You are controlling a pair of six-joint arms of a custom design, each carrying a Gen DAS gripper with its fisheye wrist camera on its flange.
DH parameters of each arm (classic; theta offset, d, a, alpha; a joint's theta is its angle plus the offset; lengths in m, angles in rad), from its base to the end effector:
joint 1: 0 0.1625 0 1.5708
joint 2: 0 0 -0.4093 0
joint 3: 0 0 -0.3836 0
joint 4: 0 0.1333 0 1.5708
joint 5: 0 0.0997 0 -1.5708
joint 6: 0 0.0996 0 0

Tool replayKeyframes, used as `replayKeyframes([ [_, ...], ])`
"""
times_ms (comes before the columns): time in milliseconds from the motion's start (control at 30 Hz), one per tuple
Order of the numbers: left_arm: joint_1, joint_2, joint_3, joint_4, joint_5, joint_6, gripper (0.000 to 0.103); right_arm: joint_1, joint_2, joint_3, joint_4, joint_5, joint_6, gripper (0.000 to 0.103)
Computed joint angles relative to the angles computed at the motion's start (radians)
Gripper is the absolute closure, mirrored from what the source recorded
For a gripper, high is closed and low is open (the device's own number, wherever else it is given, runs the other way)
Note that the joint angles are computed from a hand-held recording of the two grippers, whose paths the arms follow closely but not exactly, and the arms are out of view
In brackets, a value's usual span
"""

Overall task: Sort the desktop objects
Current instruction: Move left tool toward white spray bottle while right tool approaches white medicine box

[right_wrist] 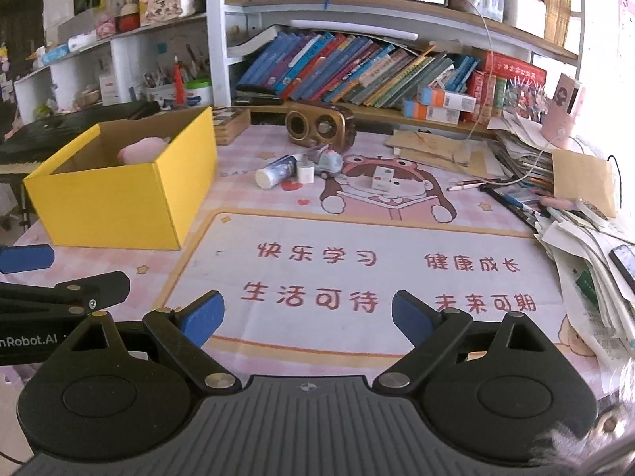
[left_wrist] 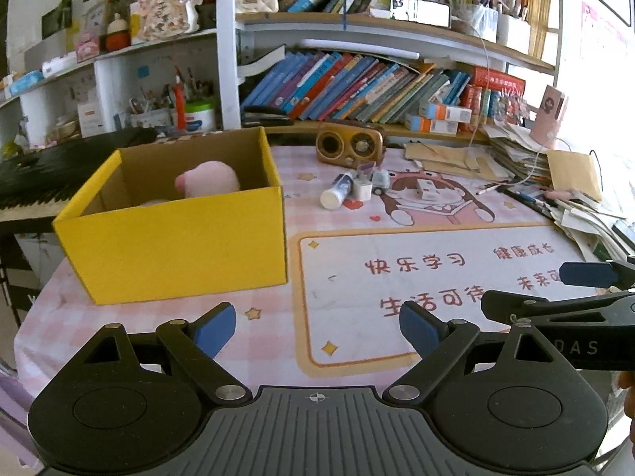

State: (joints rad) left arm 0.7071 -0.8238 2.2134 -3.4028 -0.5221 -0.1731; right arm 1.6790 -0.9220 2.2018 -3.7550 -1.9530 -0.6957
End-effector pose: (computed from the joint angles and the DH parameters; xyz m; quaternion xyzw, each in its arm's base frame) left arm -0.2060 -0.4649 0.0833 0.1825 0.8319 -0.4070 0.3302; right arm 0.1487 -0.4784 0.1424 0.2691 -0.8452 0.3611 0.2877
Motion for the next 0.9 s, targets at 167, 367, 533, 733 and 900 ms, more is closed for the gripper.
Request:
replayKeyframes([
  [167,0.019,0.035,-0.060,0.019,-0.022,0.019,0.011,-0.021,-0.008,-0.038,0.053,0.002,-0.004,0.011],
  [367,0.041,0.088,-0.145,0.040,-0.048,0.054,0.011,-0.049,-0.015,-0.094,0.124,0.002,-0.007,0.011],
  [533,0.062,0.137,-0.225,0.061,-0.064,0.072,0.011,-0.072,-0.014,-0.151,0.190,0.009,-0.017,0.011],
  [733,0.082,0.190,-0.318,0.104,-0.078,0.074,0.011,-0.102,-0.010,-0.233,0.279,0.027,-0.031,0.011],
  [900,0.094,0.236,-0.398,0.138,-0.075,0.081,0.011,-0.125,-0.002,-0.299,0.354,0.051,-0.042,0.011],
])
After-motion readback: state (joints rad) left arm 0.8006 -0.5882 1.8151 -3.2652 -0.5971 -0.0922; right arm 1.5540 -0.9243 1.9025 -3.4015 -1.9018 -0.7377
